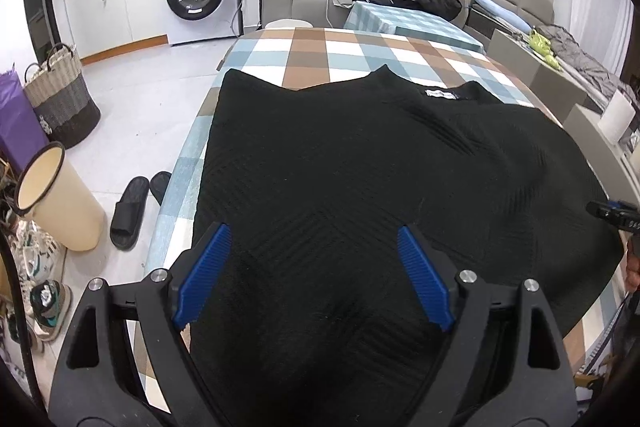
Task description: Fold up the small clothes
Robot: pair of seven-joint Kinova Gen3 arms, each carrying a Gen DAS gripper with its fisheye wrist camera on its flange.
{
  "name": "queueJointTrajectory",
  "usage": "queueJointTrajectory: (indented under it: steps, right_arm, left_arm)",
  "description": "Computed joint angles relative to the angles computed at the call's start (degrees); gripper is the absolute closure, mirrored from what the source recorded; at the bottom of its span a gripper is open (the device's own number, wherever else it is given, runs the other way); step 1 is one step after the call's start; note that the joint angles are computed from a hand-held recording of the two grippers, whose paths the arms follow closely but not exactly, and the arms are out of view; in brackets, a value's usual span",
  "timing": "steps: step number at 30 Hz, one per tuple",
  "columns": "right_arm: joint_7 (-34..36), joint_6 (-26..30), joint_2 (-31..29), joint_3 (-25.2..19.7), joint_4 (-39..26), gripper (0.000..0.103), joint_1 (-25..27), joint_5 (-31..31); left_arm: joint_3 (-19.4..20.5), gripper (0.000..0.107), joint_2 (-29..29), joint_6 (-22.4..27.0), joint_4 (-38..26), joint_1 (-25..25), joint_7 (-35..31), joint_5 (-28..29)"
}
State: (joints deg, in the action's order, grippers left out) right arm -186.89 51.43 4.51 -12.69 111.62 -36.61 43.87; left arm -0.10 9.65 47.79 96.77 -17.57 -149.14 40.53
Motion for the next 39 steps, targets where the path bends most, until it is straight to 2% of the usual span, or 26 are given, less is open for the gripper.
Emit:
queueJointTrajectory:
  steps: [1,2,3,6,12,16,17,20,23,26,29,31,32,33,36,39]
  right_arm:
    - [-1.1,1.1,0.1,-0.1,0.0,0.048,-0.4,0.9]
    - [-1.6,1.2,-0.2,-0.1,0.2,0.065,-0.4,1.3]
    - [-2.3,1.2,-0.7,-0.2,0.5,0.075,-0.5,1.7]
    - [-4.9,1.5,-2.4,-1.2,1.7,0.084,-0.9,4.7]
    - [-2.0,5.3,-3.0,-2.7,0.5,0.091,-0.9,3.2]
    - [-2.9,2.9,-4.5,-3.0,1.8,0.09,-0.2,3.9]
    - [-2.4,2.1,-4.4,-3.0,1.9,0.086,0.2,3.1]
    - [-4.9,-0.2,-4.0,-2.6,2.8,0.06,1.3,3.4]
    - [-11.3,-1.3,-3.8,-2.6,4.0,0.059,1.7,6.9]
    - [-16.1,2.4,-2.3,-2.7,3.3,0.059,0.8,9.5]
    - [-19.2,3.1,-2.9,-2.6,4.2,0.063,0.1,11.6]
    - [-21.0,5.5,-2.9,-3.1,4.4,0.074,-0.6,13.1]
    - [-21.1,6.2,-2.8,-3.3,4.4,0.085,-0.8,13.5]
    - [-20.9,6.6,-2.8,-3.4,4.5,0.091,-1.0,13.8]
    - [-19.2,7.7,-2.4,-3.9,4.2,0.096,-2.0,15.2]
    - [-21.1,10.1,-3.9,-5.3,4.6,0.097,-4.0,18.8]
  left_arm:
    - [-0.1,0.024,0.2,0.3,-0.2,-0.2,0.2,0.1]
    - [-0.2,0.024,0.2,0.1,-0.3,-0.2,0.4,-0.1]
    - [-0.2,0.024,0.1,-0.2,-0.2,-0.2,0.5,-0.2]
    - [-0.2,0.024,0.1,0.5,-0.3,-0.9,-0.4,0.8]
    - [-0.6,0.024,0.2,0.3,-0.6,-1.1,0.0,0.5]
    - [-0.6,0.024,0.7,0.7,-1.2,-1.5,0.7,0.3]
    - [-0.6,0.024,0.8,0.6,-1.2,-1.5,0.9,0.3]
    - [-0.4,0.024,1.0,1.0,-1.5,-1.8,1.0,0.2]
    - [-0.3,0.024,1.0,1.0,-1.5,-1.9,0.9,0.2]
    - [-0.3,0.024,1.2,0.9,-1.4,-2.0,0.8,0.0]
    - [-0.1,0.024,1.3,0.7,-1.3,-1.9,0.8,-0.1]
    - [-0.1,0.024,1.3,0.6,-1.3,-2.0,0.8,-0.1]
    - [-0.1,0.024,1.3,0.5,-1.3,-1.9,1.0,-0.3]
    - [-0.1,0.024,1.4,0.5,-1.3,-1.8,1.2,-0.4]
    - [0.0,0.024,1.6,0.3,-1.5,-1.8,1.6,-0.7]
    - [0.1,0.024,1.7,0.0,-1.6,-1.8,1.7,-0.7]
